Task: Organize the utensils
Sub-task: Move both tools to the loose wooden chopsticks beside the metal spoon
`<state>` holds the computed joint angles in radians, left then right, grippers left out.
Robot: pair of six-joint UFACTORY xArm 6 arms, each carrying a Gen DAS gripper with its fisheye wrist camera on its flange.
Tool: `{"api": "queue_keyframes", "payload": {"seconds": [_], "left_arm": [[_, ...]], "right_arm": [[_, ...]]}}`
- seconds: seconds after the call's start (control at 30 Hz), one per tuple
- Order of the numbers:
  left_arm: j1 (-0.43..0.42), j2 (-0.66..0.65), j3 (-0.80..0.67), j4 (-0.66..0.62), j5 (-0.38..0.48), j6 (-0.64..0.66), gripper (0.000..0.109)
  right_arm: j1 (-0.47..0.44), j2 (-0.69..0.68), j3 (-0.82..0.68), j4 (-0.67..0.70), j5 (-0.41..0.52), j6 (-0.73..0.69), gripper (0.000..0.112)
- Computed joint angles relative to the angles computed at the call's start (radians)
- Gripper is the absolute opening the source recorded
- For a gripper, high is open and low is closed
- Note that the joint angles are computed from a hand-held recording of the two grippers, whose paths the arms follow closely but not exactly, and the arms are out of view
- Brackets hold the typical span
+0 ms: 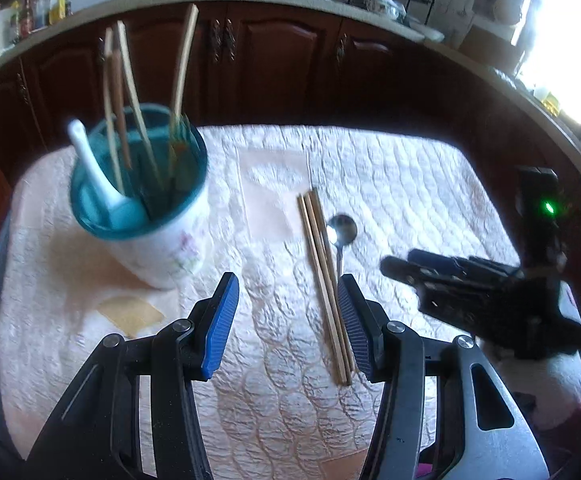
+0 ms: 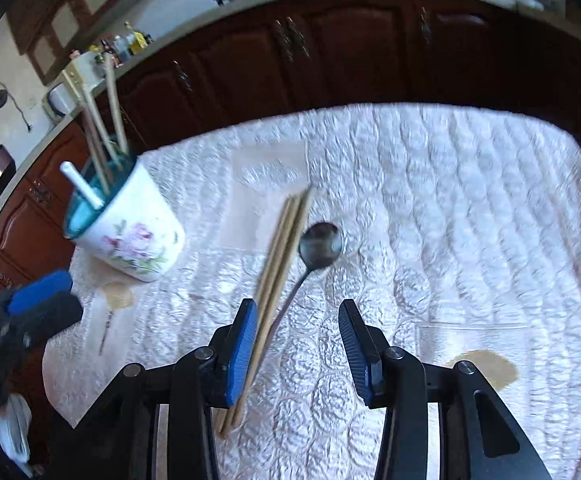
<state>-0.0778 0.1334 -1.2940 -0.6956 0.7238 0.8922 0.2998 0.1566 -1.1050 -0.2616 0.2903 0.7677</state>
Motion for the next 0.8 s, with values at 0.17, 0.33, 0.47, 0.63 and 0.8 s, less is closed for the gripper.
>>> {"api": "queue_keyframes", "payload": {"seconds": [0.17, 0.33, 0.47, 0.63, 0.8], "left_arm": [[-0.012, 0.055, -0.017, 0.043, 0.019, -0.038, 0.051], [-0.021, 0.092, -0.027, 0.081, 0.023, -0.071, 0.051], [-0.021, 0.109, -0.037, 0.095, 0.020, -0.080, 0.051], [-0.025, 0.151, -0.076, 0.109, 0.028, -0.109, 0.051], [-0.037, 0.187, -0.116, 0.093, 0.040, -0.114, 0.051]], "right_arm": [[0.006, 0.079, -0.054, 0.256, -0.025, -0.239, 0.030], [0.000, 0.168, -0.152, 0.398, 0.000, -0.371, 0.025], [-0.012, 0.240, -0.239, 0.491, 0.041, -0.453, 0.021], [-0.014, 0.291, -0.303, 0.622, 0.055, -0.553, 0.010], [-0.019, 0.195, -0.179, 0.685, -0.015, -0.605, 0.007]]}}
